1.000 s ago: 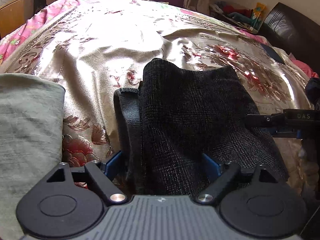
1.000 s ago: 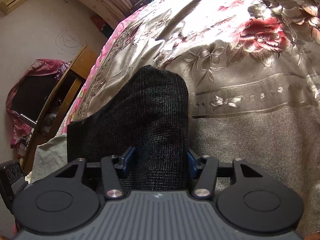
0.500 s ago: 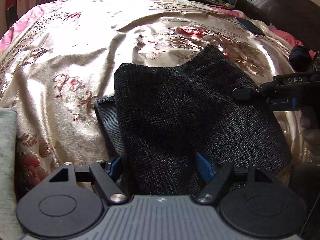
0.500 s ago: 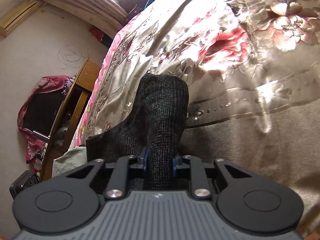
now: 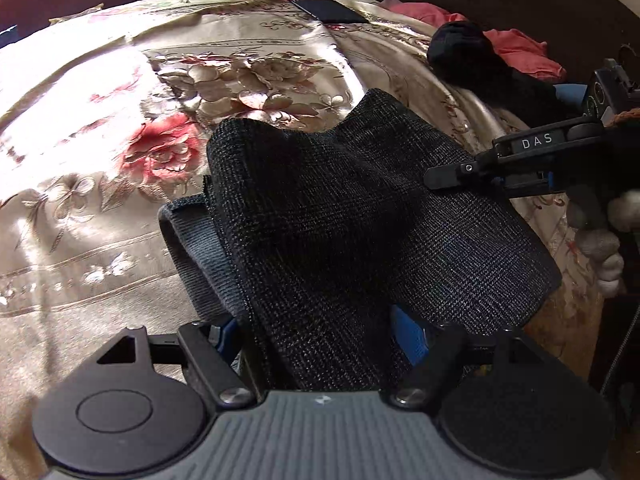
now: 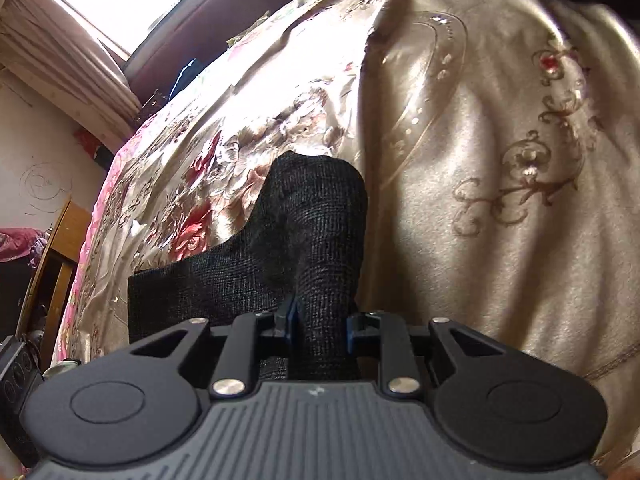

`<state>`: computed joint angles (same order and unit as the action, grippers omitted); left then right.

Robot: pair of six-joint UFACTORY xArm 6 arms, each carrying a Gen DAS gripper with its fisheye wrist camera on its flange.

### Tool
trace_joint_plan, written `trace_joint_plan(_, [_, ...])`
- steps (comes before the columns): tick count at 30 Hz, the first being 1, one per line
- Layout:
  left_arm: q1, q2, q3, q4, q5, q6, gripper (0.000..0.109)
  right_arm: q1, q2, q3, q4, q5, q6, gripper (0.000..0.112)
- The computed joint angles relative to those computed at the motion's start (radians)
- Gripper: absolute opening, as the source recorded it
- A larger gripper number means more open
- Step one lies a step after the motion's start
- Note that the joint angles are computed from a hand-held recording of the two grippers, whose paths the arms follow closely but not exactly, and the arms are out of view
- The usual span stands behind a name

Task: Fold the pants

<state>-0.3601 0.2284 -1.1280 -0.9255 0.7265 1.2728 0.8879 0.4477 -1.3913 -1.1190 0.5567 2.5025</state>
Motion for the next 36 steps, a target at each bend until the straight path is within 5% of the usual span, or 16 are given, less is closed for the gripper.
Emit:
trace_joint_plan(24, [-0.295,0.143,-0.148,-0.11,0.033,-0.066,0.087,-0.022,-0.318,0.361,0.299,0.294,-0.291,0.027])
trace_joint_plan(36, [-0.387,0.201,-0.209,-0.11,-0.055,-0.095,0.093,0.002,-0.391,0.451,0.264,0.403,-0.124,0.039])
